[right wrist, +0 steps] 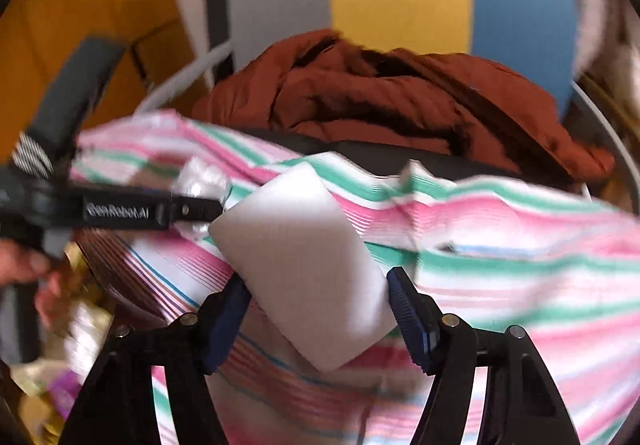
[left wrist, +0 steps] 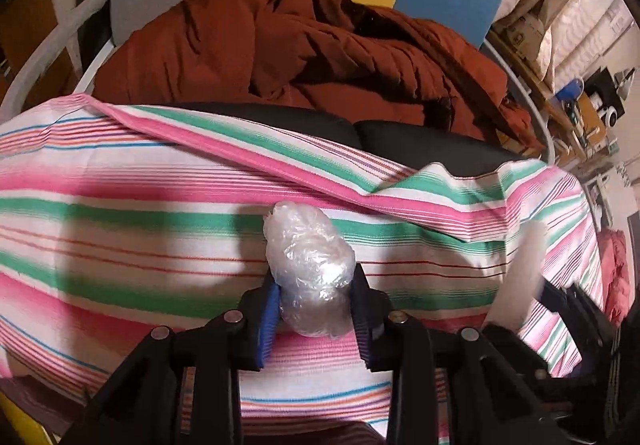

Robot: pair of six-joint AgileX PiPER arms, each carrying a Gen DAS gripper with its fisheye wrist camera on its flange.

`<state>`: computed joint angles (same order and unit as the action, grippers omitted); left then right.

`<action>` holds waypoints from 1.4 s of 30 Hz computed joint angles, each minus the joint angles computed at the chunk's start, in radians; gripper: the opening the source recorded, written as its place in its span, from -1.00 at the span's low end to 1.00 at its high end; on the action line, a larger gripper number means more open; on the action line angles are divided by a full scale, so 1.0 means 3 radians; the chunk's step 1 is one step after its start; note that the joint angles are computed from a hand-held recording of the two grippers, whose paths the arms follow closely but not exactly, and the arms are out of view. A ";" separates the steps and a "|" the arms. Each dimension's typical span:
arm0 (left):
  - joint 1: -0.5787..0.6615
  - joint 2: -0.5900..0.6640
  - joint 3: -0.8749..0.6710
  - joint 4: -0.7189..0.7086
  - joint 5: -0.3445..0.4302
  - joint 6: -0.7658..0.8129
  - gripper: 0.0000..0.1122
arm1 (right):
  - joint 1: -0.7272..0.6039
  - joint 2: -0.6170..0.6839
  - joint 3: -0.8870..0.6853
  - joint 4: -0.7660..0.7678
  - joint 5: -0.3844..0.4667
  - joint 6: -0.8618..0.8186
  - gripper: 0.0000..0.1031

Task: Organize objects
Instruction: 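Lift and carry the white bar and plastic ball over the tray with both grippers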

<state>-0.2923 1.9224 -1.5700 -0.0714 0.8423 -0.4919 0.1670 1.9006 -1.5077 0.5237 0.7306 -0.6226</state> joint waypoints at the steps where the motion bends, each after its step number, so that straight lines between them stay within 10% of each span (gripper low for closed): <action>1: -0.0003 -0.0067 0.0087 -0.0006 -0.0086 0.0003 -0.43 | -0.0049 -0.0107 0.0144 0.0140 -0.0068 -0.0024 0.34; 10: -0.0065 -0.0721 0.0582 0.0195 -0.0536 -0.0156 -0.43 | -0.0306 -0.0629 0.0729 0.1117 -0.0147 -0.0400 0.33; 24: -0.0624 -0.2457 0.2161 0.0599 -0.0880 -0.0868 -0.43 | -0.0497 -0.1662 0.1990 0.2141 0.0473 -0.0554 0.34; 31: -0.1427 -0.3067 0.2595 0.1594 -0.0432 -0.2032 -0.43 | -0.0213 -0.1942 0.2295 0.2320 0.0572 -0.0393 0.35; 42: -0.2243 -0.3177 0.2789 0.1938 0.0098 -0.2499 -0.42 | 0.0592 -0.1797 0.2141 0.1987 -0.0240 0.0156 0.51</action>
<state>-0.9651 0.9694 -0.7331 0.5100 0.8717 -1.2415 0.3445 1.3613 -0.8653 1.1199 0.6585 -0.5758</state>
